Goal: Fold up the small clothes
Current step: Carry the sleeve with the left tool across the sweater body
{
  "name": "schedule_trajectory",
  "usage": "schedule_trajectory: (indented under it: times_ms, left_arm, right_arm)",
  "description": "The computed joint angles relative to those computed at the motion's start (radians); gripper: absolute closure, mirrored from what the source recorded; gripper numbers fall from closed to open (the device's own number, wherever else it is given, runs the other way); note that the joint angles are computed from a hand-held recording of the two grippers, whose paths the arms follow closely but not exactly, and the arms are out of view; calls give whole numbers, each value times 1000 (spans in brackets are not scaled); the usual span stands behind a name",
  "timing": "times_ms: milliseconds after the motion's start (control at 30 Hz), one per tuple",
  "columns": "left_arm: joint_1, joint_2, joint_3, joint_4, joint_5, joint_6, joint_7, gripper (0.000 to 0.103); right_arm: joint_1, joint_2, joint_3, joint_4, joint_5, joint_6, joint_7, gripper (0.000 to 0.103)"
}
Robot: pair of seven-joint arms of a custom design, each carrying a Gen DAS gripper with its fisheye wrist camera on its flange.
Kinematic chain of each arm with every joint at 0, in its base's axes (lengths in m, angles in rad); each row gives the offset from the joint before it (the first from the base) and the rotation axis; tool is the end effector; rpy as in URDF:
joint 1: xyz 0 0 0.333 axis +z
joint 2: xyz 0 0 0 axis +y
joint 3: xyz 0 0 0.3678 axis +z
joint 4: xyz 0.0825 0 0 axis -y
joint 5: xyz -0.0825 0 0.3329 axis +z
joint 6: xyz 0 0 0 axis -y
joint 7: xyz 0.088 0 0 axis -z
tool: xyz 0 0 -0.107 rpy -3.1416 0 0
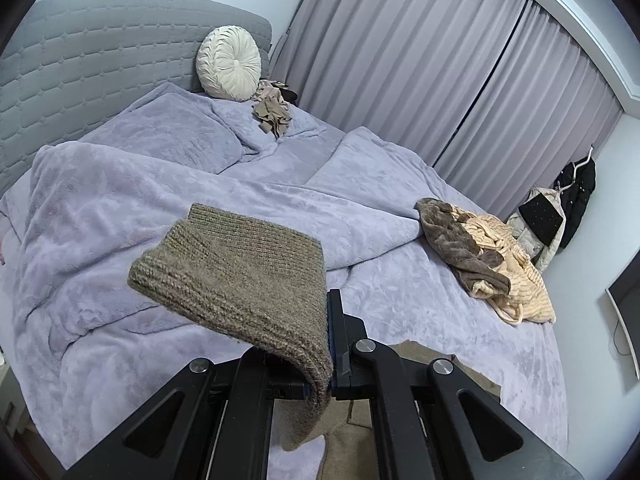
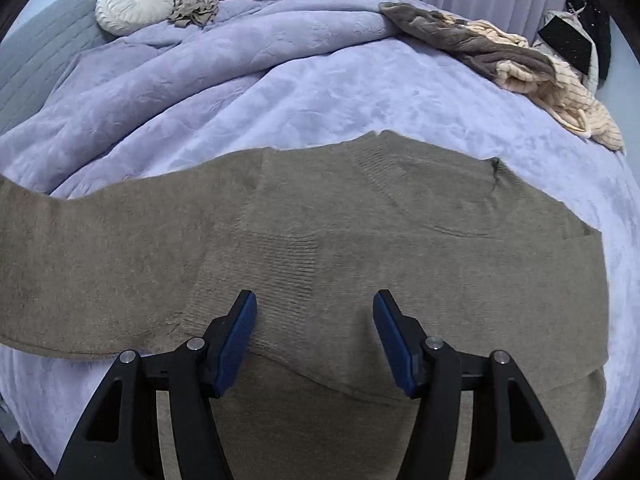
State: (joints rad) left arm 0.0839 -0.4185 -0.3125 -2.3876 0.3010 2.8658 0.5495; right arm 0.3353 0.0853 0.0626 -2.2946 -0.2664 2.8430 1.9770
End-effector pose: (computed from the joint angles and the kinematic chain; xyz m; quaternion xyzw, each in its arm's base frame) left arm 0.3885 -0.1361 0.6374 -0.7737 0.4555 -0.3798 0.2229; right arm 0.4818 0.2167 0.4509 -0.7603 0.6049 -0.1451 0.1871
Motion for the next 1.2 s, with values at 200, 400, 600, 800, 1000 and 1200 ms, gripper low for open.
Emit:
schedule_trajectory:
  times_ms: [200,400,600,800,1000,1200]
  left_arm:
    - [-12,83,-76,120,59,-55,-51,97]
    - [-78,175,-95,227,142,-118,-131,97]
    - [-149,272,-110,335,242,-237,-212,97]
    - [-248,359,-89,419,281,-312,-230,97]
    - [-349,432,-53,504,318,-364,-238,97]
    - [-445,497,-4,575,321,-393,-231,97]
  right_arm:
    - [-61,-33,-26,-25,43,-4,-117,38]
    - [-132,-92,-54,-68,65,8,-216,38]
    - [-179,-154,-76,-112,173,-8,-383,38]
    - [-200,-217,-93,-167,266,-30,-527,38]
    - [-217,-263,-105,-214,313,-28,-600,38]
    - [-238,-284,-114,-238,302,-16,-636,38]
